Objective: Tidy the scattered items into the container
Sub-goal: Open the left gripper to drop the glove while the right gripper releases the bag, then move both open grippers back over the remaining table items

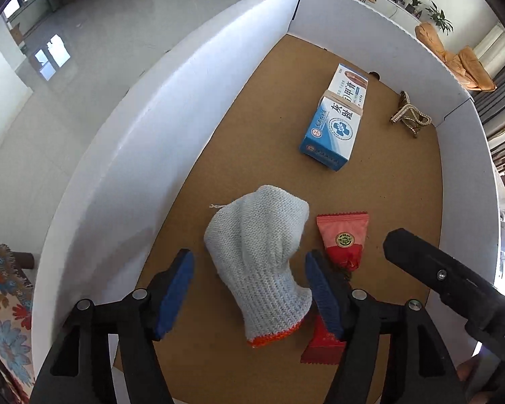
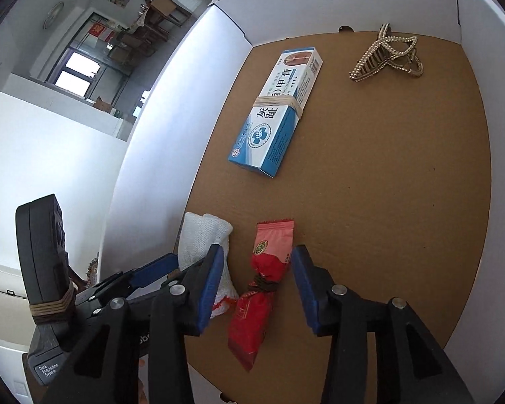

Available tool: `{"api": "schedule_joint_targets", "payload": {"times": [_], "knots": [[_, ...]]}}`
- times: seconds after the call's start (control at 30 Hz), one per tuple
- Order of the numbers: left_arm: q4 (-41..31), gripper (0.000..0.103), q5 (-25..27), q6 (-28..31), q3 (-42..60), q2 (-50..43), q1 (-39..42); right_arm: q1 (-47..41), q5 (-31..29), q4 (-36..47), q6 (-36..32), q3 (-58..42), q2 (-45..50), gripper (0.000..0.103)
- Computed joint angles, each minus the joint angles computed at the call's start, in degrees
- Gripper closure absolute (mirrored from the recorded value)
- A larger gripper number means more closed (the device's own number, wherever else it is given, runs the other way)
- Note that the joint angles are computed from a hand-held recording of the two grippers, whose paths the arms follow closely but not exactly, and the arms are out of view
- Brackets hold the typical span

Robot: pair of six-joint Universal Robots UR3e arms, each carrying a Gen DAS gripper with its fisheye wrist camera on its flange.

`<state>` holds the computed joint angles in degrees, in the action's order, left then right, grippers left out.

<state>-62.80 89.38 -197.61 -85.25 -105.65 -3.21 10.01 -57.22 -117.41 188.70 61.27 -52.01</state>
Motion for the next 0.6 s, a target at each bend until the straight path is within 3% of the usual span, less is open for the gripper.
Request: {"api": "schedule_joint_targets", "payload": {"times": [0.17, 0.27, 0.33, 0.47, 0.6], "knots": [[2.5, 0.035, 5.9, -3.4, 0.9, 6.1, -8.7, -6.2, 5.7, -7.0, -5.8, 15.3, -14.8, 0.059], [2.4, 0.028, 9.4, -4.5, 6.2, 5.6, -16.7, -10.7, 0.6, -5.8, -16.5, 24.2, -27.6, 0.059], [3.1, 0.016, 10.9, -7.0, 10.5, 3.5, -23.8, -16.1, -2.7, -4.4, -24.4, 30.9, -36.7, 0.059], [3.8, 0.013, 9.0, -12.3, 23.8, -7.9, -36.0, -34.1, -5.1, -1.0, -43.0, 44.6, -52.4, 0.059], [2.4, 0.013, 8.0, -16.7, 44.8, -27.8, -45.7, -58.1, -3.3, 3.3, -62.1, 55.9, -64.4, 0.059]]}}
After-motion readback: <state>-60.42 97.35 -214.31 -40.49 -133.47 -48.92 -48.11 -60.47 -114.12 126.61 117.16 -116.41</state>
